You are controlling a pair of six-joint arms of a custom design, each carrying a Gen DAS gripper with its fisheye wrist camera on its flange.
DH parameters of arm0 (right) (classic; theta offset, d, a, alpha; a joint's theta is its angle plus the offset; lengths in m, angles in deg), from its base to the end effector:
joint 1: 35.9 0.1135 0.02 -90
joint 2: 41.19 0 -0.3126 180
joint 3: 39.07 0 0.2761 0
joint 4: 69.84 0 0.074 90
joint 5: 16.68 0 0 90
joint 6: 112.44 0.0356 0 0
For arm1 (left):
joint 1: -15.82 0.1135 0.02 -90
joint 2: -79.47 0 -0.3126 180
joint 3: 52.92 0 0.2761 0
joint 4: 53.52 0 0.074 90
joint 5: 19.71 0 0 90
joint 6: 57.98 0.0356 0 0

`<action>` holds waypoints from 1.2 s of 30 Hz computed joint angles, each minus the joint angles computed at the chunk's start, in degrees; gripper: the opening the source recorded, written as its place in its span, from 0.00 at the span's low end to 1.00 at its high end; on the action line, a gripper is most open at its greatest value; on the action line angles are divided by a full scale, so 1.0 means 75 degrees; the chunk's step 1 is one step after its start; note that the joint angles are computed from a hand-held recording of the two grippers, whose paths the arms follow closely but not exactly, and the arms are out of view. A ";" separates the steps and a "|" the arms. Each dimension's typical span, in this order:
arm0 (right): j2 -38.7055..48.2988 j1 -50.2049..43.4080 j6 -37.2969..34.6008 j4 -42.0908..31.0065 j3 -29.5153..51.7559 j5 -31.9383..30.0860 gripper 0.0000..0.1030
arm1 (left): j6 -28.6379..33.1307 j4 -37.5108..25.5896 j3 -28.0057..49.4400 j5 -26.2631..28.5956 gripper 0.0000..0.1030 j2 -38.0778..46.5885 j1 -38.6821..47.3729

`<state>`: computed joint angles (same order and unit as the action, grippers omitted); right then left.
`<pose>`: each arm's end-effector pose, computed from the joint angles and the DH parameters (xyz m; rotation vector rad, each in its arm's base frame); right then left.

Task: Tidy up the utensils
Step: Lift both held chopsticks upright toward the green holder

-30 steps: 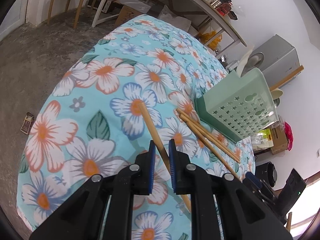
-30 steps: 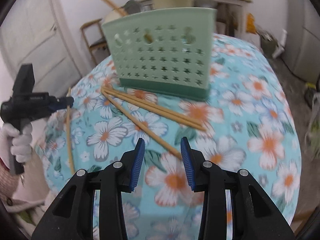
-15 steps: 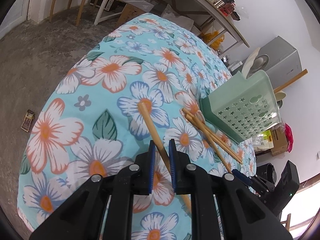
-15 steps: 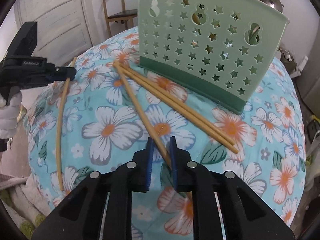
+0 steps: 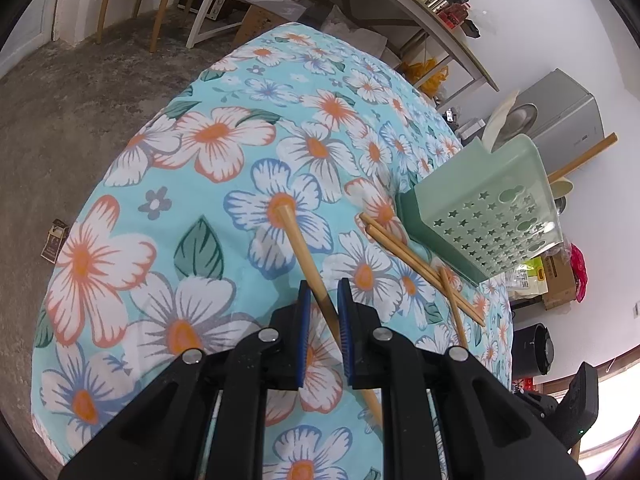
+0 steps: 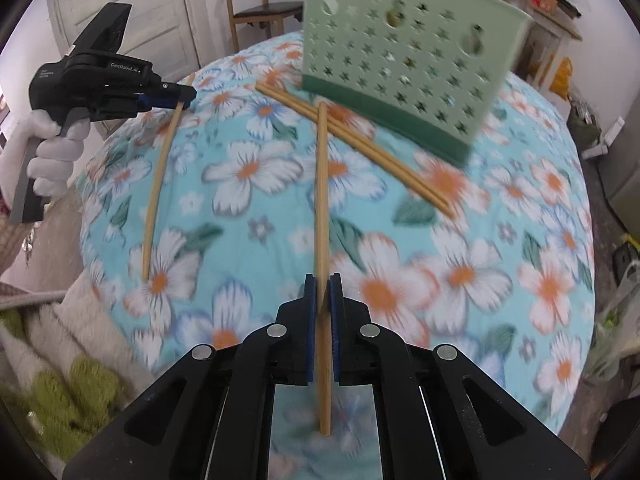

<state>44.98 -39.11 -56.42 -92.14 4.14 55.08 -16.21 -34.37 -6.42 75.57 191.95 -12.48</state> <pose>0.2465 -0.0027 0.1393 -0.7859 2.5074 0.2159 0.2862 -0.1578 0.0703 -0.3898 2.4835 -0.7068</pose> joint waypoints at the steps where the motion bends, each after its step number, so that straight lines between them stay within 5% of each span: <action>1: -0.0051 -0.0198 -0.0058 -0.0216 0.0046 -0.0140 0.05 | -0.0006 0.0003 0.0012 0.0009 0.12 0.0020 0.0002; 6: -0.0092 -0.0619 0.0256 -0.0749 0.0476 -0.0898 0.25 | -0.0033 -0.0047 0.0074 0.0032 0.12 0.0071 0.0002; 16: 0.1444 0.1277 0.2182 0.0476 0.1630 -0.0042 0.25 | 0.0010 -0.0183 0.0098 -0.0035 0.12 0.0024 -0.0005; 26: 0.2190 0.1515 0.2879 0.0593 0.2221 0.0099 0.05 | 0.0292 -0.1061 0.0413 -0.0328 0.12 -0.0369 -0.0185; 36: 0.0131 0.0526 0.3755 0.0808 0.1364 -0.1148 0.05 | 0.1160 -0.2352 0.0929 -0.1491 0.08 -0.1734 -0.1037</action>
